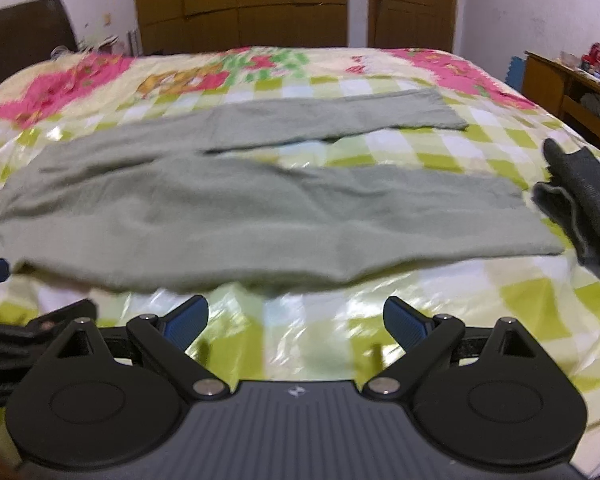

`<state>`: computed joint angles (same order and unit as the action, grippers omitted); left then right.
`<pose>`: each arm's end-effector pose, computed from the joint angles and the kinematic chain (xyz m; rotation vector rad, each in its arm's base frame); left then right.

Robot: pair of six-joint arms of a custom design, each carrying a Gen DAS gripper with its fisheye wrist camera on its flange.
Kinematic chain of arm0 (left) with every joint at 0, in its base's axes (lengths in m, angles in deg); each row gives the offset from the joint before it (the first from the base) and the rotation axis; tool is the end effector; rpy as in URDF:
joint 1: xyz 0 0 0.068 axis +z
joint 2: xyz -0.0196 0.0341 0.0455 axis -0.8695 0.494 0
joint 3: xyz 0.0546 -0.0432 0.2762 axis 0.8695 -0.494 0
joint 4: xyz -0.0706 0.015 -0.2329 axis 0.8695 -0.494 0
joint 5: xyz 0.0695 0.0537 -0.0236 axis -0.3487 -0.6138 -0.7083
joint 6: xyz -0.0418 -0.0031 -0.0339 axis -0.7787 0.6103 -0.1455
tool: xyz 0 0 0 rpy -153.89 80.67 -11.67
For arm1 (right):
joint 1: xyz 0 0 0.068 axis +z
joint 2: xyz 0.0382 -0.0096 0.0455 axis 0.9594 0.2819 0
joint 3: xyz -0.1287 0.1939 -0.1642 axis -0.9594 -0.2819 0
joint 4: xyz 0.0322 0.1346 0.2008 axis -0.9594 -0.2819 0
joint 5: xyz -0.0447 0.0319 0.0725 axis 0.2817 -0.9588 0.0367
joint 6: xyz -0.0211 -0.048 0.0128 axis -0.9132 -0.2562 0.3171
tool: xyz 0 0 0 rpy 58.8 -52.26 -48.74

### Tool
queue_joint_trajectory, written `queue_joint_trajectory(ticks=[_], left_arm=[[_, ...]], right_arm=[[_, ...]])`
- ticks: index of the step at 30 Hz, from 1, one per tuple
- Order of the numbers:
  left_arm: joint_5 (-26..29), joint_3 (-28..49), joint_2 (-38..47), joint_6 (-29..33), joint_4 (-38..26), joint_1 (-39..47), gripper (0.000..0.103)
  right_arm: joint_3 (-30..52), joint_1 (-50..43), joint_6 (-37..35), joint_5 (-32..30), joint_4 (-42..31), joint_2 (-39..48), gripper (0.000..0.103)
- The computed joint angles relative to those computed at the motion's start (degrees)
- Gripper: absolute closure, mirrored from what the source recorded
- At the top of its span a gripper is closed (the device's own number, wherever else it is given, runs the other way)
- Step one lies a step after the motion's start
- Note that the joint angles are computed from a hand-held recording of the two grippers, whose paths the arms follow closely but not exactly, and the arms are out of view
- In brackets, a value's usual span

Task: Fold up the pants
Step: 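Move both tools to the pants waistband and close both grippers on it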

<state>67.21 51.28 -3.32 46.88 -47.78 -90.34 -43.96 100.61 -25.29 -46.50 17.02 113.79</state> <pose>0.2255 -0.1222 0.1687 0.4448 2.1780 -0.0893 0.2000 0.0850 0.1630 0.2338 2.3073 -0.0430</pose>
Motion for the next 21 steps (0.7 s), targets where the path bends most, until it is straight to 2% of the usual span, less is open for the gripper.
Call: queue_joint_trajectory(ticks=[3,6,9,13,15,18,21], left_arm=[[1.4,2.4,2.0,2.3,2.3,0.2,0.000],[1.8,7.3,7.7,4.3,3.7,0.2,0.000],[2.7,13.2,14.3,4.3,2.4,0.4,0.000],[4.7,18.1,21.0,4.1,-0.5,1.1,0.000],[7.3,19.6,23.0,3.6,-3.5,2.0,0.000],[9.8,17.5,22.8,2.9,-2.3,3.0,0.000],[12.1,17.0,19.8,5.2,-4.1,5.4,0.000]], right_arm=[[0.5,-7.0,-3.1,-3.2,0.2,-1.6,0.010],[2.2,-15.0,-7.7,-5.6,1.6,0.6,0.010],[5.2,-22.0,-11.3,-8.9,3.8,5.4,0.018],[12.4,-30.0,-11.5,-14.0,-0.9,13.7,0.027],[13.9,-31.5,-12.1,-12.6,-2.1,16.6,0.027],[13.9,-33.5,-12.6,-12.8,-2.6,17.3,0.027],[15.3,-32.3,-13.9,-10.7,-6.2,16.3,0.031]])
